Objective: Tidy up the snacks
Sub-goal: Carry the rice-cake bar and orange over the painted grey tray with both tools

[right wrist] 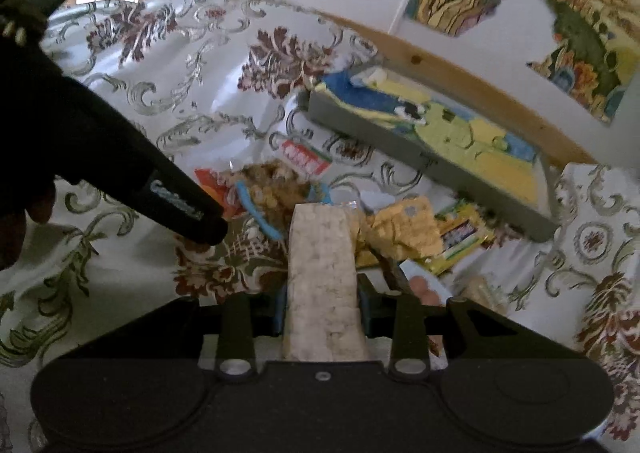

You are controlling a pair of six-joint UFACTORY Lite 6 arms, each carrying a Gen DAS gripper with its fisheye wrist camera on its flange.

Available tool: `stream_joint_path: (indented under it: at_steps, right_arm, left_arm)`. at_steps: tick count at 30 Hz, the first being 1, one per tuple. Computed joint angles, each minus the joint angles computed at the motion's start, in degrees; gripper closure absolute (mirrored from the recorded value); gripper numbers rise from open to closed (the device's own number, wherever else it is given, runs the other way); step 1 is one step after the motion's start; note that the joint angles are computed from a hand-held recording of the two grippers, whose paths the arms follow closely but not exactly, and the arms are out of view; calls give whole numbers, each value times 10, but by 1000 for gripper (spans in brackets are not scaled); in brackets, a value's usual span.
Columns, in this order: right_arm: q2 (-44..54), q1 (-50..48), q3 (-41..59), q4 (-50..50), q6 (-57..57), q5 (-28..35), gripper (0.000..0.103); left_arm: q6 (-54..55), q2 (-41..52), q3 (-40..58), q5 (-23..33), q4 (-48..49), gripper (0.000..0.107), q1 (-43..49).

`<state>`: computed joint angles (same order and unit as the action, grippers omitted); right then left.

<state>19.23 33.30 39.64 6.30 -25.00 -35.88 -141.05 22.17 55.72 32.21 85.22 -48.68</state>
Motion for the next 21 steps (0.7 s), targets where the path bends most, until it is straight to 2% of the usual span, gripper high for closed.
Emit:
stream_joint_path:
  at_steps: [13,21]
  right_arm:
    - [-18,-31,12,-35,30,-68,68]
    - [32,-82,131,-83,77,-54,68]
  left_arm:
    - [153,5,116,-19,-38,70,67]
    - [253,83,265,-81,-41,70,157]
